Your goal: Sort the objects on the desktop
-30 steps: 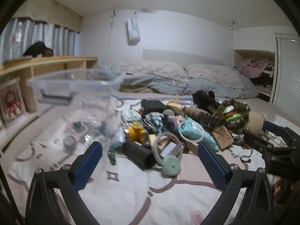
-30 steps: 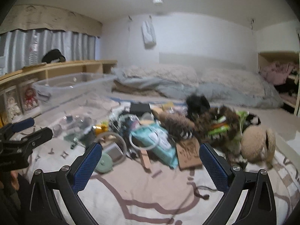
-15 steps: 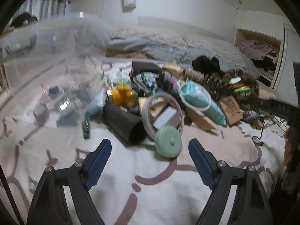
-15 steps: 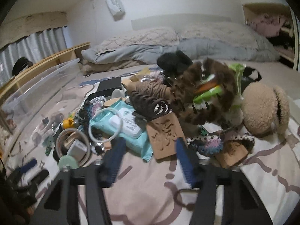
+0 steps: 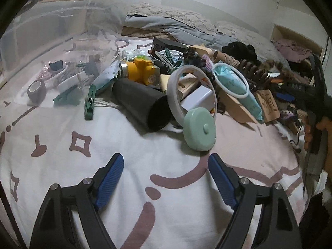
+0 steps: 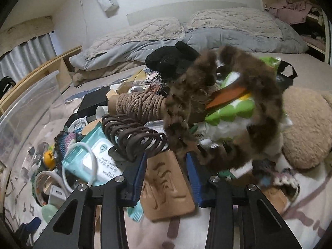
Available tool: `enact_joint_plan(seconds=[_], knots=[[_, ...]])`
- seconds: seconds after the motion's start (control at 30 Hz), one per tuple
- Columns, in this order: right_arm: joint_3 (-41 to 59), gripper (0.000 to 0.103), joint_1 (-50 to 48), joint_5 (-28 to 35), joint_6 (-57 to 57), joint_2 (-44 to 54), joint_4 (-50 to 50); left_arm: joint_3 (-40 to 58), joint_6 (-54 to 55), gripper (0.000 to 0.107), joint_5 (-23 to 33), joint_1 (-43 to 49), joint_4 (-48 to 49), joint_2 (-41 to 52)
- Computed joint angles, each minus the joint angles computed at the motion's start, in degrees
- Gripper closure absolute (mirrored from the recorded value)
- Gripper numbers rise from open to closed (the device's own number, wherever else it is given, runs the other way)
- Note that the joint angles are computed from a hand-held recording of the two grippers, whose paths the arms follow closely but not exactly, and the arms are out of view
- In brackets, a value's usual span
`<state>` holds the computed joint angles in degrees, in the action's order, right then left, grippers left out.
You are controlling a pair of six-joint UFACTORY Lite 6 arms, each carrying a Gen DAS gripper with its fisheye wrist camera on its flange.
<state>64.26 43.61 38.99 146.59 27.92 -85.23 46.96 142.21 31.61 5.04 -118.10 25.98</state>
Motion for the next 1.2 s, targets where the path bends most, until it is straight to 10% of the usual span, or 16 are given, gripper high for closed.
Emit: enact_joint_plan(seconds=[0.6, 1.2], knots=[[-7.0, 0.063, 2.9, -9.8, 6.5, -2.3, 0.5, 2.0, -6.5, 0.017, 1.3, 1.4, 8.0, 1.4], [-10.9, 0.063, 10.4, -9.9, 23.1, -4.4, -6.7, 15.5, -33.5, 0.082, 9.9, 0.3, 27.9, 9.3]])
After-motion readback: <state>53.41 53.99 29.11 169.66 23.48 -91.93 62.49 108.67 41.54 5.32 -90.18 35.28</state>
